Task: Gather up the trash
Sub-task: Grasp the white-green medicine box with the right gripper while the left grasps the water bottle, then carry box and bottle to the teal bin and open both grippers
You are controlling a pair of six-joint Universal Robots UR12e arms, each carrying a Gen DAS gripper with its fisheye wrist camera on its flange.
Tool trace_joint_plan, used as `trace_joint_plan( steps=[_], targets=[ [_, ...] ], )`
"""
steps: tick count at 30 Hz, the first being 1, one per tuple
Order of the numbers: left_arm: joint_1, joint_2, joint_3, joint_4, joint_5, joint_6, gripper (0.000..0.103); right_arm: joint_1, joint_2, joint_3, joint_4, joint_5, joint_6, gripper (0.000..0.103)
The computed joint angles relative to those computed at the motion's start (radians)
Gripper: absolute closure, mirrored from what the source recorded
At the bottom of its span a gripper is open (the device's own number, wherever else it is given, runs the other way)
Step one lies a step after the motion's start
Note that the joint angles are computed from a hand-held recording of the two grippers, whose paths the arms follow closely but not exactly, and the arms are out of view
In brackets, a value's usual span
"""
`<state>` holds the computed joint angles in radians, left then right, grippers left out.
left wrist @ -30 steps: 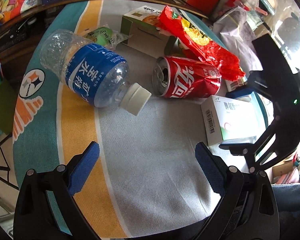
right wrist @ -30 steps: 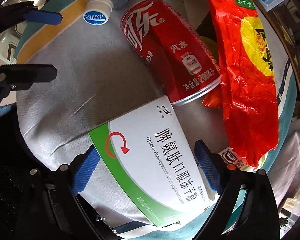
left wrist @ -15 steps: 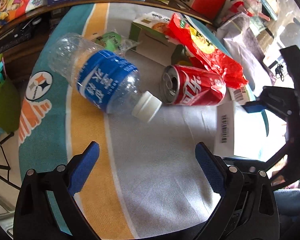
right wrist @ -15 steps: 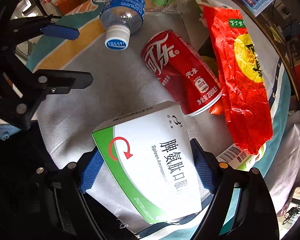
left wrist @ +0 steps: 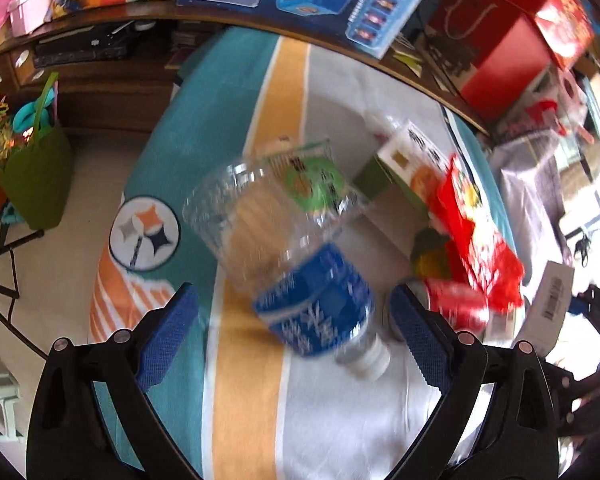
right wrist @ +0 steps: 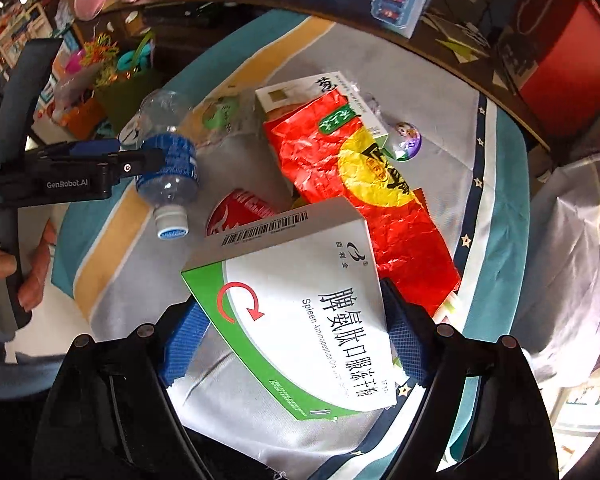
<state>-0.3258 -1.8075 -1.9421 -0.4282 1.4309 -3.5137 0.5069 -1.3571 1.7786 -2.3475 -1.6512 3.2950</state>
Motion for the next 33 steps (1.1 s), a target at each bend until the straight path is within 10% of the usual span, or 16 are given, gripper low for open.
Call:
trace_joint_plan(
  steps=[12,16,33],
  targets=[
    [-0.026,-0.083,0.082,-0.103,0.093,-0.024,0.009,-0.042,-0.016,0.051,-0.096,0.069,0.137,0.025],
    [-0.041,-0.072,0.060,-0.061,0.113,0.032,0.029,-0.051,-0.024,0.070,-0.110,0.076,0.162,0.025],
    [-0.125,0.034,0.024,0.036,0.154,0.205,0.029,-0.102,-0.131,0.213,-0.322,0.111,0.269,0.025]
  ],
)
